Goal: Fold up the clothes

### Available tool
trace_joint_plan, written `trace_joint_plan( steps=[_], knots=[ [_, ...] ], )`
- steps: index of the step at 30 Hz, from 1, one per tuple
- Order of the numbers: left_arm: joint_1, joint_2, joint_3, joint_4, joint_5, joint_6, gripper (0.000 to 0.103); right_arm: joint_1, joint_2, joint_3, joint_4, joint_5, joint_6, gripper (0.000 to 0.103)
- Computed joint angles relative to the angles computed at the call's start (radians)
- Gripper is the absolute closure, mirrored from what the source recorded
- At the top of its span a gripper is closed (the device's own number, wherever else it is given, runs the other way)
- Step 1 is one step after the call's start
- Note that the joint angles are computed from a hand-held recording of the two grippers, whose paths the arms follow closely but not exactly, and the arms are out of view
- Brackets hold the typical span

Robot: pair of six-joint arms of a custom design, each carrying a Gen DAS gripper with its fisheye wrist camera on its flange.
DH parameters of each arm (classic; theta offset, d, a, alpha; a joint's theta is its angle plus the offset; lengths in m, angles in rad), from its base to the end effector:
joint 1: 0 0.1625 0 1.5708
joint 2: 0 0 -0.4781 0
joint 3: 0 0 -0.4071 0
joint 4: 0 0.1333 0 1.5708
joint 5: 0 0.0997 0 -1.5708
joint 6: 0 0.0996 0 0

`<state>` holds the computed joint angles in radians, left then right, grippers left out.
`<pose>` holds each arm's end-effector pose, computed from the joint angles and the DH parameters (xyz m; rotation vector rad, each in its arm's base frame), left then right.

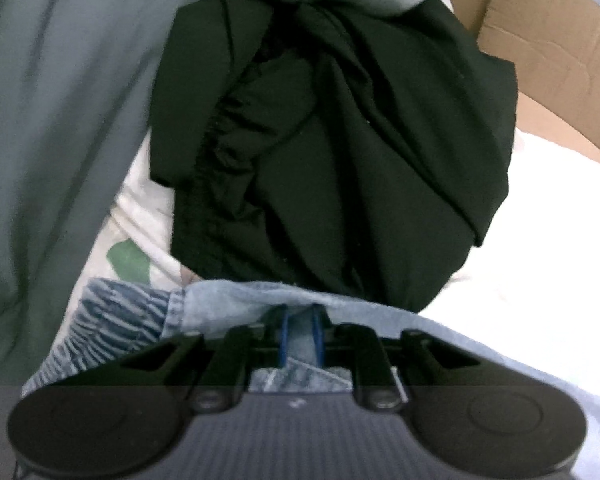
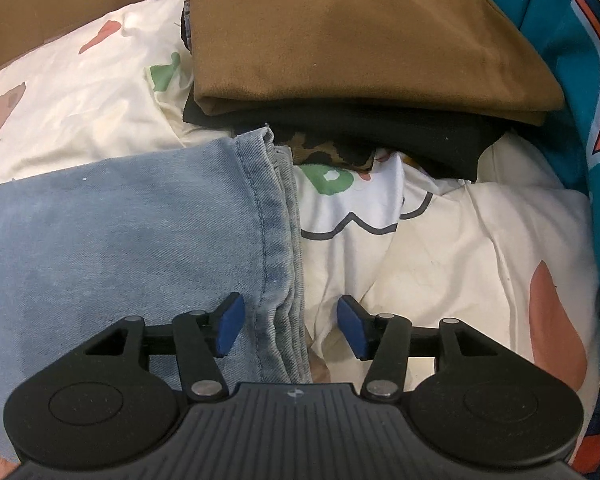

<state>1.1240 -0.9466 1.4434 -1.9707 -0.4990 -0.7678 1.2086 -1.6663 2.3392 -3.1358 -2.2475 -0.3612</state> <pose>-0.1172 -0.7555 0.2993 -0.2799 2.1130 -0.6372 -0.0739 -0.3953 0.4136 -0.3593 -2.1289 0.6871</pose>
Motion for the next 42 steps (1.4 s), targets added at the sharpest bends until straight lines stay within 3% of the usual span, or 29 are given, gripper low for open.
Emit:
trace_joint_plan(
  steps=[3,9,15,20,29,34,36,38,42],
  knots=[
    [-0.027,-0.028,0.017,0.029,-0.005,0.057,0.087,-0.002,-0.005,0.006,-0.009,0.005,0.004,0.045],
    [-0.069,-0.112,0.071,0.163,0.005,-0.062,0.087,0.008,-0.003,0.009,-0.020,-0.019,0.018,0.045],
    [-0.088,-0.164,0.115,0.293,-0.010,-0.205,0.087,0.033,-0.008,-0.017,0.038,-0.051,0.053,0.048],
    [-0.070,-0.173,0.143,0.322,0.015,-0.277,0.087,0.037,-0.041,-0.014,0.083,-0.049,0.071,0.049],
    [-0.031,-0.133,0.144,0.260,0.028,-0.232,0.092,0.089,-0.038,0.013,0.102,-0.109,0.173,0.051],
    [-0.043,-0.126,0.097,0.385,0.007,-0.285,0.092,0.116,-0.061,0.029,0.112,-0.111,0.207,0.051],
    [-0.056,-0.124,0.076,0.472,0.008,-0.349,0.085,0.117,-0.084,0.034,0.121,-0.108,0.225,0.051],
    [-0.070,-0.120,0.056,0.580,0.018,-0.425,0.062,0.116,-0.112,0.037,0.131,-0.101,0.244,0.051],
    [-0.097,-0.149,0.089,0.610,0.012,-0.460,0.061,0.111,-0.163,0.043,0.159,-0.097,0.259,0.051]
  ],
)
